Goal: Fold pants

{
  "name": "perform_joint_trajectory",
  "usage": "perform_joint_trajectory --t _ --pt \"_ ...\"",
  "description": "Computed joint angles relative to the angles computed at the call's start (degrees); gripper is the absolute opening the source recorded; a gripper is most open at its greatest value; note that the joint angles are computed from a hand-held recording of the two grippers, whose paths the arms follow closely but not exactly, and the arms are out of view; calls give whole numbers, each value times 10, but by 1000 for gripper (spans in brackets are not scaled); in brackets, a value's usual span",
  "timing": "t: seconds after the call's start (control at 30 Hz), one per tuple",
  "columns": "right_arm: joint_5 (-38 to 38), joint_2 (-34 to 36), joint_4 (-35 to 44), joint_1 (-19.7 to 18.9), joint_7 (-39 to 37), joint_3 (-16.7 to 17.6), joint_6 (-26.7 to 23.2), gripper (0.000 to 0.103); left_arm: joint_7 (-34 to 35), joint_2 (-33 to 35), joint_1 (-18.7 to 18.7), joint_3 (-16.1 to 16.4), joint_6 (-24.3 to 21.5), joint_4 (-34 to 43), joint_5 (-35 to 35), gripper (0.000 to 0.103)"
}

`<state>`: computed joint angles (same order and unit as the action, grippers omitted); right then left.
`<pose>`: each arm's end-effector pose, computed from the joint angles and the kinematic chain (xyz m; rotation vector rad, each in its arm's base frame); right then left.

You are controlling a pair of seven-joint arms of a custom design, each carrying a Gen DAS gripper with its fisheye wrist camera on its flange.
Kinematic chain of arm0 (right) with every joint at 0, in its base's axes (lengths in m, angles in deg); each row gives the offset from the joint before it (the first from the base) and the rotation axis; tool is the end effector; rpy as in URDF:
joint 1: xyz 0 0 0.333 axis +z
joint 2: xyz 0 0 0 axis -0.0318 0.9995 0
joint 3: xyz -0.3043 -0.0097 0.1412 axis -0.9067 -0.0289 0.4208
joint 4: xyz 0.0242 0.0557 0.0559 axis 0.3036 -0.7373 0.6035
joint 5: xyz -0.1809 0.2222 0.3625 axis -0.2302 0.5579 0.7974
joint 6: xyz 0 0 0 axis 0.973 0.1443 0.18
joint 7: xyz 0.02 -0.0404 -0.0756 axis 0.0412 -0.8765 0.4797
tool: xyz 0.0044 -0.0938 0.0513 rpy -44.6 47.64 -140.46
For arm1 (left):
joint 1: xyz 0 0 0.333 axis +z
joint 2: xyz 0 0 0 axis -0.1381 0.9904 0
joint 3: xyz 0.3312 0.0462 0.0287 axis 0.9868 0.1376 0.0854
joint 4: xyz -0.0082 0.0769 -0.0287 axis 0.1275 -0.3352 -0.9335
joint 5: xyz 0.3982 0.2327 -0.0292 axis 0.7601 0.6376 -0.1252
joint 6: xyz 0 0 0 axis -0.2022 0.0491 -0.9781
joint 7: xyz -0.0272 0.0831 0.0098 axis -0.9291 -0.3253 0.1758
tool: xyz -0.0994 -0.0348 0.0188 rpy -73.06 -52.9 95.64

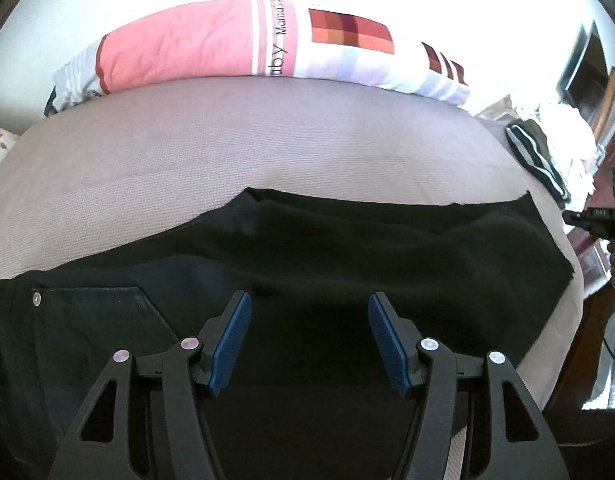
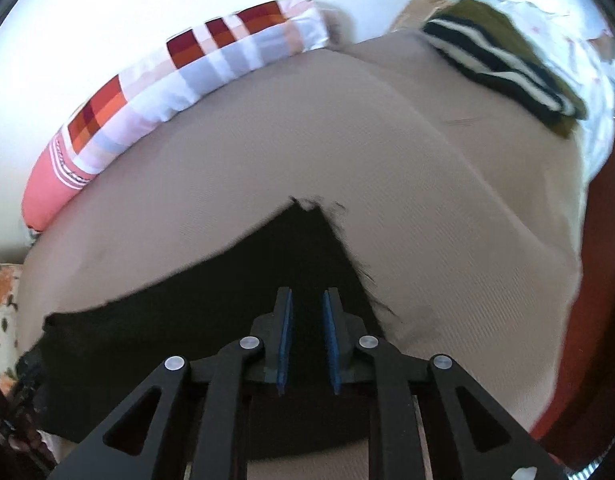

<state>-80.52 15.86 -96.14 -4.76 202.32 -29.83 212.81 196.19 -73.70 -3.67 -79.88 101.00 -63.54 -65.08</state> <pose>0.3830 0.0570 0.5101 -0.7703 2.6289 -0.4678 0.7093 -0.0933 0.5003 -1.0578 2.7847 -0.9741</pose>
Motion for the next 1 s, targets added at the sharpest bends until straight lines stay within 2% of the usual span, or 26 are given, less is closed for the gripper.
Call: perform_joint_trajectory --t 0.1,0.23,0.3,0.33,0.57,0.7,0.73,0.77,0.8,0.9,1.0 --pt "11 32 0 -5 -31 -36 60 18 -19 2 -3 1 10 -1 12 62" --pt "38 73 -1 -16 -83 -71 113 18 -34 7 -4 1 11 3 29 62" --pt "54 91 2 -19 -113 -84 129 18 -43 8 -5 0 13 2 35 62" --pt "45 98 -1 -32 -119 -77 145 18 -47 9 -5 0 11 3 38 62" --pt "124 133 -4 -13 -227 -123 184 18 -70 18 -6 -2 6 14 61 62" --pt "160 130 -10 -10 -273 -130 189 17 -77 19 -8 -4 11 13 71 62" --pt "165 127 -12 -12 -279 -128 191 13 -79 20 -8 -4 12 14 74 62" --pt "163 118 -17 -17 -281 -119 197 1 -81 20 -9 -4 14 13 76 62" --pt "157 110 -20 -27 -275 -106 199 2 -82 20 -9 -5 17 12 78 62" --pt "73 66 -20 -93 -190 -5 177 1 -78 14 -10 -8 30 5 75 62" --pt "6 40 -15 -122 -119 46 141 0 -68 10 -9 -9 43 0 62 62"
